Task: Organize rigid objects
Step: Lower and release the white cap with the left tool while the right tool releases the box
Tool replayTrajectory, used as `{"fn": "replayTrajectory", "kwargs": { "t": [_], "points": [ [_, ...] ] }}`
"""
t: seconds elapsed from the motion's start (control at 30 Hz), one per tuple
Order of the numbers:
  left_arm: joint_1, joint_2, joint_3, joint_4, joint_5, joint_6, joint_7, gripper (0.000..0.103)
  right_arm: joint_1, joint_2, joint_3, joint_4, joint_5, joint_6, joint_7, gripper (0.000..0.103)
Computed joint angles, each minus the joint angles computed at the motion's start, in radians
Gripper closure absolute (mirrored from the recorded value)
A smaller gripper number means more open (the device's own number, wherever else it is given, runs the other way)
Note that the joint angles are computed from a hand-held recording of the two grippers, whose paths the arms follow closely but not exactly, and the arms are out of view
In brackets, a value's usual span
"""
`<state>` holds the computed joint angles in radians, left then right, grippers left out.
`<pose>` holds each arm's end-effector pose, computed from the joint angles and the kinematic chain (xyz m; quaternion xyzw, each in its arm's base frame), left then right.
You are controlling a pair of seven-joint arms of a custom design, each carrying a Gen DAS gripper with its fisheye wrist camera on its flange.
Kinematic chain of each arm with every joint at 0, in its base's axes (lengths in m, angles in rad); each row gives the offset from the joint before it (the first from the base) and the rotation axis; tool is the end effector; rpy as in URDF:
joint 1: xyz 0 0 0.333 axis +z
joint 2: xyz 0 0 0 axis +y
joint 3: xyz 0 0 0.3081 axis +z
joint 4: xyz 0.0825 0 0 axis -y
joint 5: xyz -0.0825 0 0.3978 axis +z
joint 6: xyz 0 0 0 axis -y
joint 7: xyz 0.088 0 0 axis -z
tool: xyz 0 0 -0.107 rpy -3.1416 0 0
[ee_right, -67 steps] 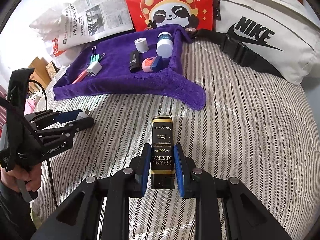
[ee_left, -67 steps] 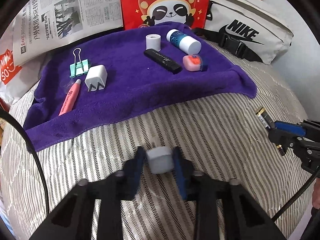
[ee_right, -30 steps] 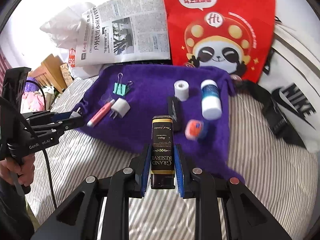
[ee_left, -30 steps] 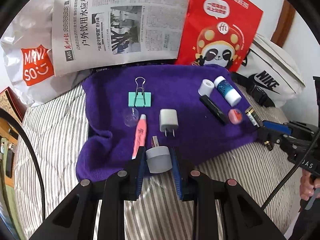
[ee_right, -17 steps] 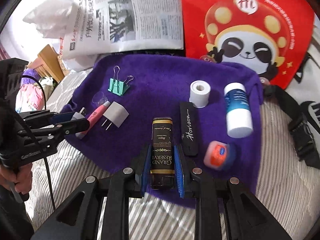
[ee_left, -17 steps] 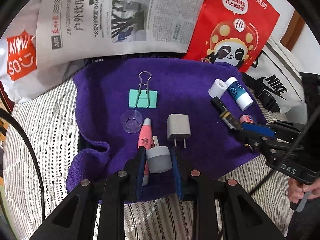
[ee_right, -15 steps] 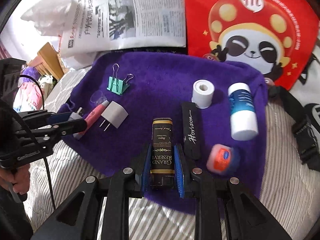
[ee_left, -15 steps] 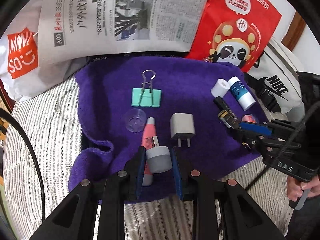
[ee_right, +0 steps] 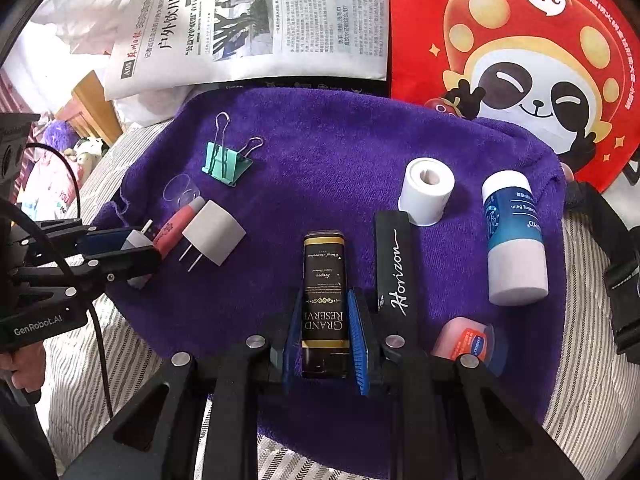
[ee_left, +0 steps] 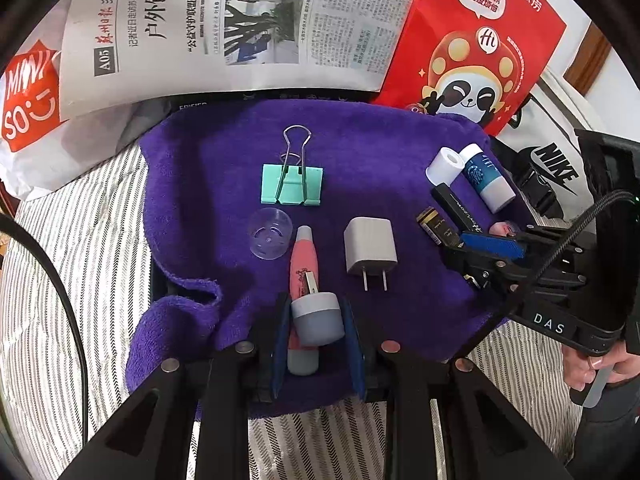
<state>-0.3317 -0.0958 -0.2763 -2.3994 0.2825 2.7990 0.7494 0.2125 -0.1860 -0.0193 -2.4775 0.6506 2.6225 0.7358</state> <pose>0.4277 -0.3146 0.3868 -0.6715 0.6953 -0.2324 0.1075 0.4858 0.0807 0.3743 -0.8337 0.4890 -0.0478 0.2519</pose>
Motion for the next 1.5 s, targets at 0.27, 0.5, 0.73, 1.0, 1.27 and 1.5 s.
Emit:
{"fn": "replayTrajectory", "kwargs": {
  "t": [0.27, 0.5, 0.73, 1.0, 1.27, 1.5],
  "points": [
    [-0.005, 0.017, 0.007, 0.019, -0.038, -0.015, 0.071, 0.079, -0.001, -0.007, 0.023, -0.02, -0.097, 0.046, 0.041, 0.079],
    [-0.001, 0.047, 0.004, 0.049, -0.024, -0.014, 0.089, 0.079, -0.001, -0.032, 0.004, -0.046, -0.116, 0.067, 0.047, 0.079],
    [-0.002, 0.068, 0.005, 0.072, -0.047, -0.018, 0.118, 0.078, 0.001, -0.037, -0.001, -0.052, -0.109, 0.079, 0.036, 0.079],
    [-0.003, 0.076, 0.005, 0.092, -0.105, -0.073, 0.179, 0.079, 0.004, -0.05, -0.008, -0.066, -0.096, 0.086, 0.016, 0.078],
    [-0.002, 0.091, 0.004, 0.099, -0.102, -0.071, 0.175, 0.079, 0.005, -0.052, -0.017, -0.069, -0.064, 0.079, -0.006, 0.078],
    [-0.005, 0.1, 0.0, 0.119, -0.063, -0.11, 0.16, 0.079, -0.005, -0.058, -0.016, -0.069, -0.07, 0.066, -0.005, 0.078]
  ]
}}
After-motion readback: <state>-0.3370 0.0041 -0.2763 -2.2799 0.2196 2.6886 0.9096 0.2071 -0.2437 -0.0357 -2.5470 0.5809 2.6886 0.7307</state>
